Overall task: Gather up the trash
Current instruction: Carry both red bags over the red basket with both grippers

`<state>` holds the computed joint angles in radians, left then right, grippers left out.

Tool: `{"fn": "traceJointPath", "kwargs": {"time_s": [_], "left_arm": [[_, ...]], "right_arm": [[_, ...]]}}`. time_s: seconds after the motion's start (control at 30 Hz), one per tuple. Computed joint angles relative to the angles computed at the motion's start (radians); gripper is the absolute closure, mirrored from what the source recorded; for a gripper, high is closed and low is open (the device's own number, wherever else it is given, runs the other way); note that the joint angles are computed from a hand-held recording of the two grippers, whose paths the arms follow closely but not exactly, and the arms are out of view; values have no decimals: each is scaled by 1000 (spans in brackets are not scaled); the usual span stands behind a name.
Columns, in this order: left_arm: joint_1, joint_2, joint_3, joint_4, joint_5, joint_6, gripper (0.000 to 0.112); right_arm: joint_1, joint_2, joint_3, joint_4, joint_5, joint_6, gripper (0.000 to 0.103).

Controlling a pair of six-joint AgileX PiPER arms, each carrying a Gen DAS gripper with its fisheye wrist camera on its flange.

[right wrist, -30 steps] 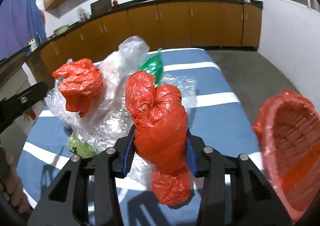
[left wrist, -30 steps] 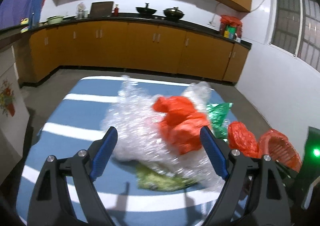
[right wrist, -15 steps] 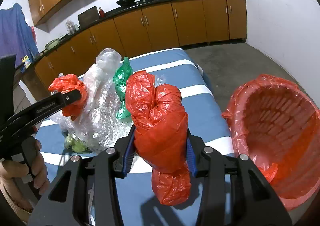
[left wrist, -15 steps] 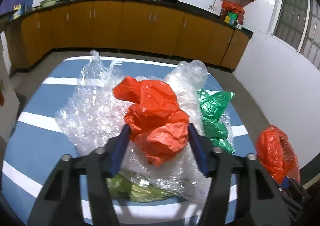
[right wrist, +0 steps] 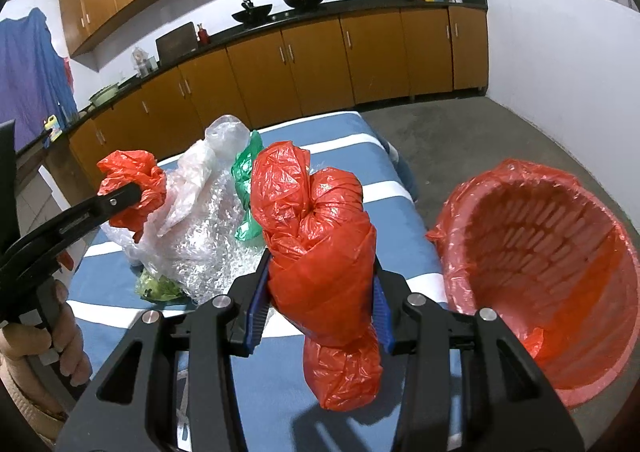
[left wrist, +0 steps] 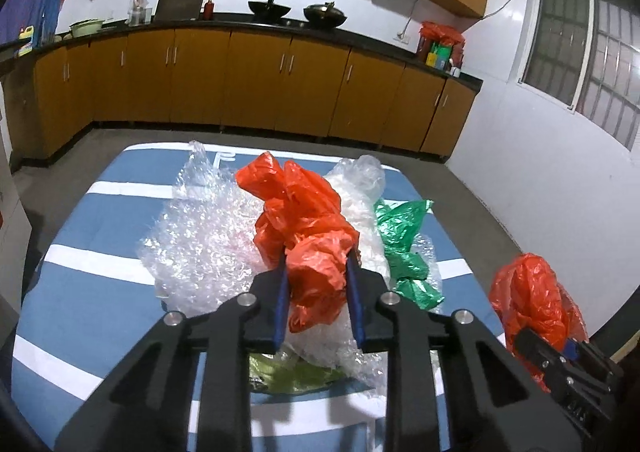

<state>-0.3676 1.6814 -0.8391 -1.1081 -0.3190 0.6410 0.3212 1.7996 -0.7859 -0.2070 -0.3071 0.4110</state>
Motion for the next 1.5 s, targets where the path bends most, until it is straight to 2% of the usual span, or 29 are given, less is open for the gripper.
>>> {"fn": "traceJointPath", "kwargs": {"time_s": [0.33,0.6,0.97,1.5], "left_arm": [[-86,-114,84,1,-58,6,92],[-176,-138,64,4,-43,9,93],[-313,-34,-55,77,-13,-43,93],[-401,158,-266,217,75,-120,93]], "right_arm": [[-44,-96,90,25,-32,-17,59],[-110,-153,151,52,-51,-50,59],[-244,-213,217,56,-74,-55,59],[-439,-228,246,-112,-126,91,59]]}}
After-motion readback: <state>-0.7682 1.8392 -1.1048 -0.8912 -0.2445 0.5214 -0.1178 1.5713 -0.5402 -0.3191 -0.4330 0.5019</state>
